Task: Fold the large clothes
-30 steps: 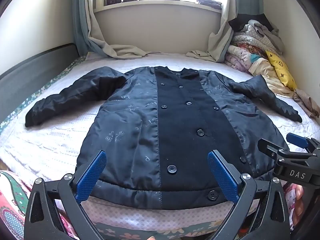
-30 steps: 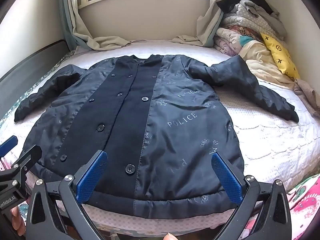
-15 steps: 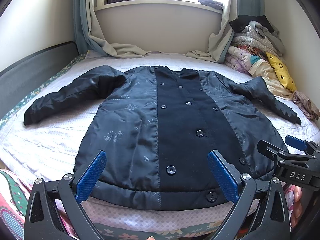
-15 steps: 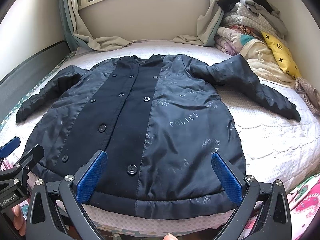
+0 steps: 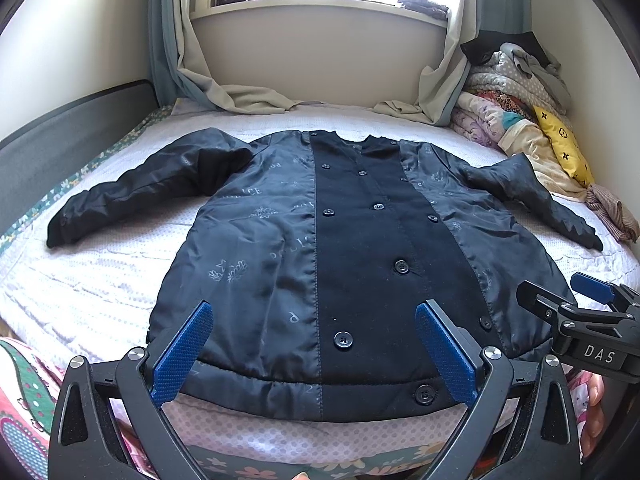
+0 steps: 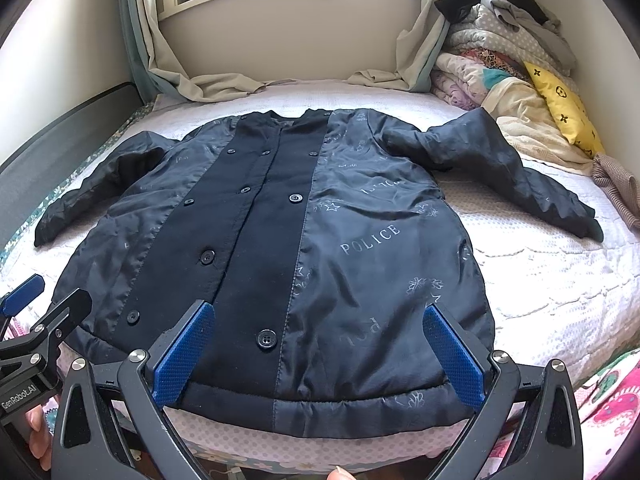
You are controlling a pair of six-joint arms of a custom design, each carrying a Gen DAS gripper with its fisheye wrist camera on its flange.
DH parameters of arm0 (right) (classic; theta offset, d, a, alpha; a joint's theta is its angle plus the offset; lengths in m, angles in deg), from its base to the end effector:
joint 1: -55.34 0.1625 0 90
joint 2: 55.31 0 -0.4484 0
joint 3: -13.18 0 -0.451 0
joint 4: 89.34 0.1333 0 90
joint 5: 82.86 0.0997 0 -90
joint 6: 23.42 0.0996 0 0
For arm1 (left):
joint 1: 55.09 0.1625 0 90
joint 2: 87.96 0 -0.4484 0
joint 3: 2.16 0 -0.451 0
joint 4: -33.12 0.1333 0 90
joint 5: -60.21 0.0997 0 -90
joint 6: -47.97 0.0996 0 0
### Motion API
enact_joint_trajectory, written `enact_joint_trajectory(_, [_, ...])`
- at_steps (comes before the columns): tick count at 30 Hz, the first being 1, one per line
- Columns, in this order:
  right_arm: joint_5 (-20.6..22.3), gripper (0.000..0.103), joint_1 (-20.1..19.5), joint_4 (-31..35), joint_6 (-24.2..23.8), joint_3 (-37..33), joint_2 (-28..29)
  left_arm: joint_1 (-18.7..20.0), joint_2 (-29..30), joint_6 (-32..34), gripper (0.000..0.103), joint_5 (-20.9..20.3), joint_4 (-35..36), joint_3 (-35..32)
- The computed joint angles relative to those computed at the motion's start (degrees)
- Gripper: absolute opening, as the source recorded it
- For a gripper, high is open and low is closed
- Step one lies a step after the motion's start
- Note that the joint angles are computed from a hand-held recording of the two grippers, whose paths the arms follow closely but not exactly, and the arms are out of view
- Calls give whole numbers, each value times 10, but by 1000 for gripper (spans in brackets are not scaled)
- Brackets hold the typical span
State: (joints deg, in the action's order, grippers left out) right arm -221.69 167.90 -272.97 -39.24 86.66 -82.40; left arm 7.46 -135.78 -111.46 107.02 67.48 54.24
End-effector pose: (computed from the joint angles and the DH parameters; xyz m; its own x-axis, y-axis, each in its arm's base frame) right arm 0.3708 -0.7405 0.0688 -0.7179 0.0771 0.6919 -0.4741 0.6735 -0.5671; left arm -0.1588 -0.7427 0.3050 -0.7117 0.1108 -0.6937 0.6025 0.6041 -0.5216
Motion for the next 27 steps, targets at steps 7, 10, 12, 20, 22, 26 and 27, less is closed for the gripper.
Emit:
enact_joint_trajectory(7, [3, 103, 1, 2, 1, 0, 0, 0, 1, -2, 102, 0, 3, -2])
enact_joint_trajectory(10, [4, 103, 0, 4, 2, 1, -1, 0, 1, -1, 102, 0, 3, -3])
enact_joint_trajectory(12, [5, 103, 0, 3, 2, 1, 0, 1, 2, -2, 102, 1, 4, -4])
enact_joint_trajectory(20, [5, 103, 0, 4, 2, 1, 0, 0, 2, -2, 102, 1, 5, -6])
enact_joint_trajectory(22, [5, 103, 0, 4, 2, 0, 0, 1, 2, -2, 102, 1, 5, -6])
enact_joint_trajectory(26, [5, 103, 0, 4, 2, 1, -1, 1, 3, -3, 102, 1, 7, -7])
enact_joint_trajectory(27, [5, 103, 0, 4, 2, 1, -1, 1, 3, -4, 102, 1, 7, -7])
